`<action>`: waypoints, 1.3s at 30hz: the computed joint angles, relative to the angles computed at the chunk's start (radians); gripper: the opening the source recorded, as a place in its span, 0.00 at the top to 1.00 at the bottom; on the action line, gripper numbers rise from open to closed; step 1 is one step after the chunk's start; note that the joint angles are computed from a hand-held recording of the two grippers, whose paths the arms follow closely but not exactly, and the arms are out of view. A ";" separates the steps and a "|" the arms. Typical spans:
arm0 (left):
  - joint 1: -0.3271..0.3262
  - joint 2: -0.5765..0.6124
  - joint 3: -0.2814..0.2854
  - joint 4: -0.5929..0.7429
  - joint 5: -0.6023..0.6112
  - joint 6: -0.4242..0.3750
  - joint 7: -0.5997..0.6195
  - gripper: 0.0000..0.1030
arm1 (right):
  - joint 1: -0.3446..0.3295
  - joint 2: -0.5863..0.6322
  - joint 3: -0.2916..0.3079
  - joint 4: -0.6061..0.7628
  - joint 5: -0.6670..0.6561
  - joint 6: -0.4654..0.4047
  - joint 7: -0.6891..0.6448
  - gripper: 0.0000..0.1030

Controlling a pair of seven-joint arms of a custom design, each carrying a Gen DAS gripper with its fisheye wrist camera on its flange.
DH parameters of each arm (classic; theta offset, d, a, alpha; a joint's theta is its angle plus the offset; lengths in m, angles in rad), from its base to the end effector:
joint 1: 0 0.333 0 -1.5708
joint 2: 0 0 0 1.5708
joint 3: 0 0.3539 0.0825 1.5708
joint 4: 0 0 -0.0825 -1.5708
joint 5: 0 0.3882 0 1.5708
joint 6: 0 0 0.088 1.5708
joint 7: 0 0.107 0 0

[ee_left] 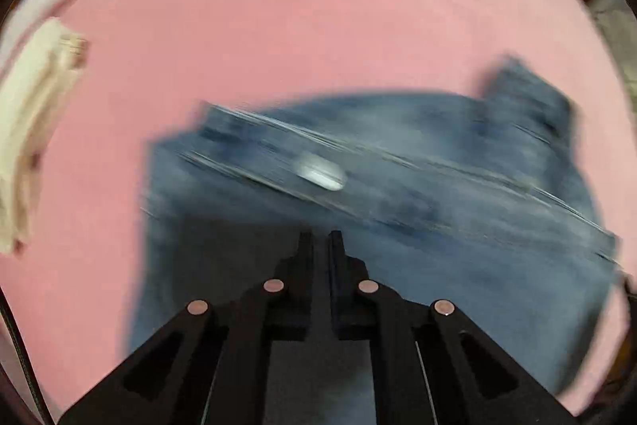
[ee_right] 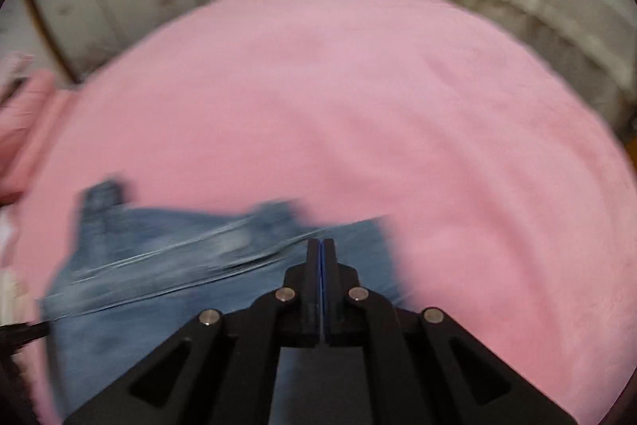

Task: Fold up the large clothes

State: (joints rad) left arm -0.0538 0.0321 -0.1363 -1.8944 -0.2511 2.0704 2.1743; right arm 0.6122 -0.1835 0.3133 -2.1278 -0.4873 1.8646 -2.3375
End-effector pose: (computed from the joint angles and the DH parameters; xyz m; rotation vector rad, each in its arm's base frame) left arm 0.5765 -0.1231 0.5347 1.3259 -2.8075 0.4270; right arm 0.3182 0.3764 0.5233 -0.3839 2.7266 -0.5702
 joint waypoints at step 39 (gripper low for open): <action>0.051 -0.358 0.027 -0.353 0.044 -0.357 0.107 0.92 | 0.244 0.163 -0.107 0.068 -0.204 0.583 0.282 1.00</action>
